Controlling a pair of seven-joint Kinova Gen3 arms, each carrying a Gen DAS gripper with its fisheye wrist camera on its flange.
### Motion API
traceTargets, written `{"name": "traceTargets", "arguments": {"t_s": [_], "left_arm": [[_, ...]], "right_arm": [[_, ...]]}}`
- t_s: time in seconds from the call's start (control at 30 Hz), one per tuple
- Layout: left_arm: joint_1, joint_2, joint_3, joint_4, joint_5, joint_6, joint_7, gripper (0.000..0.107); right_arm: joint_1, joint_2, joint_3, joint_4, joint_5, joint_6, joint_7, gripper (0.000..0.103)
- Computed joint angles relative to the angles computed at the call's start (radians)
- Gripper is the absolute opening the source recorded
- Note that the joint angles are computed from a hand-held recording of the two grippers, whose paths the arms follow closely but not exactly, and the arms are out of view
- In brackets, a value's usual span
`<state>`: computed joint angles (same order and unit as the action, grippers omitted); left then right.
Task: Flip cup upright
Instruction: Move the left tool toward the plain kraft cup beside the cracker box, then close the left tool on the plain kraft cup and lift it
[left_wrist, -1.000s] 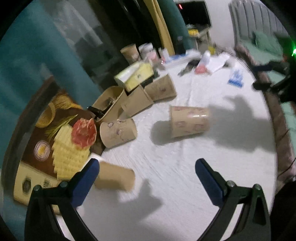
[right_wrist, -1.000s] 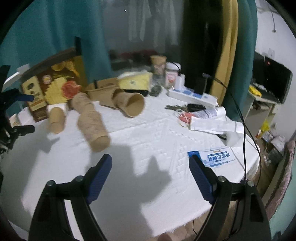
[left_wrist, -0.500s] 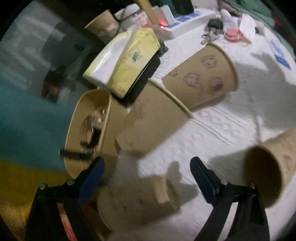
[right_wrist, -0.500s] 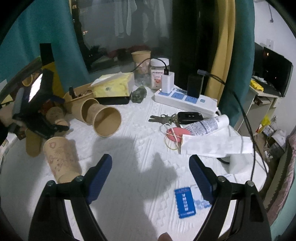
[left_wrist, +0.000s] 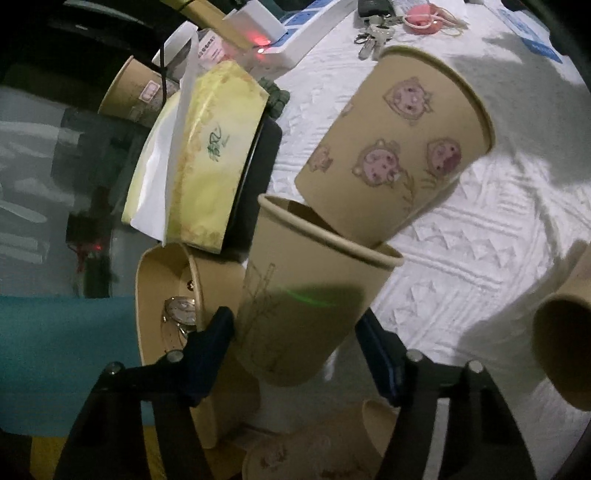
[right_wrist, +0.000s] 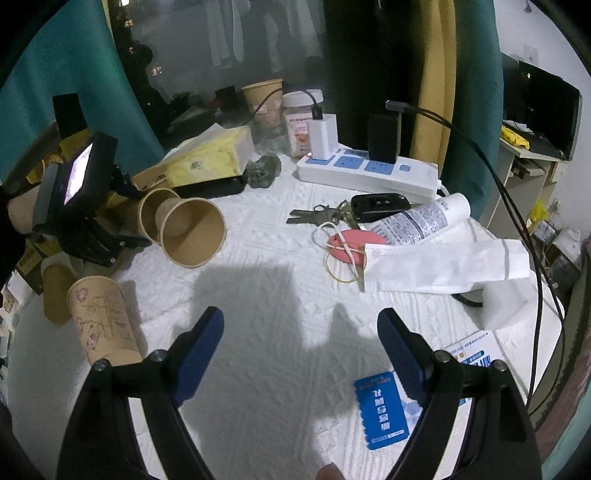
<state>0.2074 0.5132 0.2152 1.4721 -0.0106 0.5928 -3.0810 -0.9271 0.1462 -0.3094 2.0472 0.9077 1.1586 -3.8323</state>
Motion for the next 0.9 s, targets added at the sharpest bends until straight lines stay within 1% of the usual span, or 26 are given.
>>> {"name": "traceTargets", "arguments": {"t_s": [0.1, 0.17, 0.3, 0.43, 0.47, 0.53, 0.57, 0.6, 0.63, 0.67, 0.7, 0.73, 0.77, 0.8, 0.87, 0.9], "left_arm": [[-0.015, -0.014, 0.012, 0.015, 0.033, 0.017, 0.003, 0.066], [-0.039, -0.018, 0.018, -0.011, 0.058, 0.06, 0.007, 0.066], [-0.098, -0.063, 0.029, 0.003, 0.124, 0.088, -0.02, 0.065], [-0.14, -0.119, 0.022, 0.018, 0.193, 0.126, -0.026, 0.064], [-0.138, -0.129, 0.005, 0.015, 0.217, 0.139, -0.034, 0.064], [-0.144, -0.163, -0.033, 0.015, 0.287, 0.175, -0.043, 0.064], [-0.161, -0.179, -0.043, 0.005, 0.328, 0.21, -0.044, 0.064], [-0.192, -0.2, -0.037, 0.005, 0.369, 0.237, -0.045, 0.064], [-0.205, -0.218, -0.048, 0.002, 0.409, 0.263, -0.048, 0.064], [-0.232, -0.243, -0.045, 0.016, 0.45, 0.278, -0.062, 0.064], [-0.24, -0.255, -0.059, 0.018, 0.488, 0.292, -0.076, 0.064], [-0.267, -0.281, -0.058, 0.035, 0.529, 0.308, -0.087, 0.064], [-0.313, -0.31, -0.042, 0.057, 0.57, 0.329, -0.099, 0.064], [-0.344, -0.33, -0.044, 0.074, 0.61, 0.349, -0.119, 0.064], [-0.39, -0.38, -0.079, 0.114, 0.686, 0.421, -0.122, 0.064], [-0.436, -0.403, -0.079, 0.136, 0.704, 0.462, -0.101, 0.064]], "right_arm": [[-0.009, 0.003, -0.005, -0.002, -0.005, 0.012, -0.009, 0.084], [-0.018, 0.005, -0.009, -0.006, -0.012, 0.021, -0.019, 0.084], [-0.055, 0.014, -0.023, -0.014, -0.005, 0.044, -0.076, 0.084], [-0.099, 0.029, -0.033, -0.033, -0.004, 0.072, -0.125, 0.084], [-0.109, 0.032, -0.034, -0.039, -0.003, 0.08, -0.131, 0.084], [-0.132, 0.039, -0.038, -0.056, -0.005, 0.108, -0.141, 0.084], [-0.147, 0.043, -0.042, -0.069, -0.005, 0.13, -0.146, 0.084], [-0.166, 0.047, -0.046, -0.082, -0.004, 0.156, -0.154, 0.084], [-0.175, 0.051, -0.046, -0.092, -0.004, 0.171, -0.155, 0.084], [-0.195, 0.058, -0.05, -0.107, -0.003, 0.2, -0.164, 0.084], [-0.208, 0.061, -0.051, -0.117, -0.001, 0.215, -0.171, 0.084], [-0.224, 0.066, -0.053, -0.128, 0.002, 0.231, -0.179, 0.084], [-0.244, 0.075, -0.058, -0.145, 0.005, 0.253, -0.187, 0.084], [-0.252, 0.079, -0.056, -0.154, 0.006, 0.26, -0.185, 0.084], [-0.285, 0.097, -0.06, -0.183, 0.013, 0.282, -0.189, 0.084], [-0.294, 0.102, -0.058, -0.192, 0.014, 0.284, -0.186, 0.084]]}}
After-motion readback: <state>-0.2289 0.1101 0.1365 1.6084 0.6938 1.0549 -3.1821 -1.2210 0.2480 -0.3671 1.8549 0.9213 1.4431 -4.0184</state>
